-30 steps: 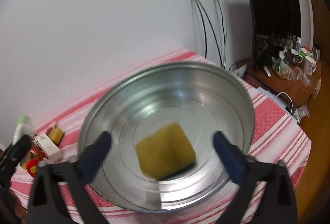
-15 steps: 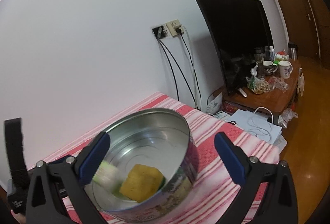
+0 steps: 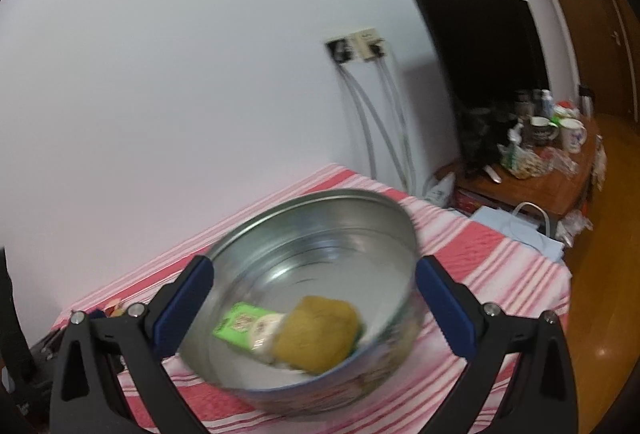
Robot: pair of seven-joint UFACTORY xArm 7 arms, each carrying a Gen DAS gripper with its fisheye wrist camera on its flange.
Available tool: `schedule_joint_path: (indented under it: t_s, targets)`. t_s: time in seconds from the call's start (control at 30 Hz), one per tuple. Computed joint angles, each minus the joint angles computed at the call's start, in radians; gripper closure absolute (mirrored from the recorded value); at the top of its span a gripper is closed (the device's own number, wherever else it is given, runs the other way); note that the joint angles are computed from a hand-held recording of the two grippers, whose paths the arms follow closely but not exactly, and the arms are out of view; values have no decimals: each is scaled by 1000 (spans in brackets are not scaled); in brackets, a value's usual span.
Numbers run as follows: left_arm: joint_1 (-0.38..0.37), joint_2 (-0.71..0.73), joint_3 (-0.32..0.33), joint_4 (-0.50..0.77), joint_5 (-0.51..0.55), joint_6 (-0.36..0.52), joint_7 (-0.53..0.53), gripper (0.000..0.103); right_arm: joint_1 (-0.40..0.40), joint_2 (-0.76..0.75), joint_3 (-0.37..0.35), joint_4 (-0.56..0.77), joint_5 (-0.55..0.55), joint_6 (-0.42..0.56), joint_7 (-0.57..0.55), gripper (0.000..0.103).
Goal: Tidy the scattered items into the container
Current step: 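Open the right tool to drop the sponge while the left tool drops the tissue pack into the tin, then move both tools back toward the remaining pile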
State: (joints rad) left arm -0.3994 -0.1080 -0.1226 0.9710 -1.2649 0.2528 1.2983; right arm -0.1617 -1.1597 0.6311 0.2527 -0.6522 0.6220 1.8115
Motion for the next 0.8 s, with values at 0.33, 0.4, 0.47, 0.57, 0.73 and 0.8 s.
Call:
schedule_joint_path:
  t_s: [0.33,0.4,0.47,0.57,0.73,0.8]
  targets:
    - [107,-36,79,-71,-110,6,81,15,-179,236,156,183,-86,-191,40,0]
    - [112,-28,72,-68,-128,-33,98,15,-204,262,180,204,-95,-222,45,0]
    - [121,-14,69,-61,-108,-41,68,15,-229,289,206,231,-97,-234,40,0]
    - [134,-11,71,-66,-68,-27,17,15,-244,323,225,258,-94,-234,22,0]
    - [129,-14,68,-74,-105,-78,71,15,-246,339,217,261,-85,-238,23,0]
    - [130,-17,72,-73,-123,-78,90,15,-256,346,222,266,-87,-247,28,0]
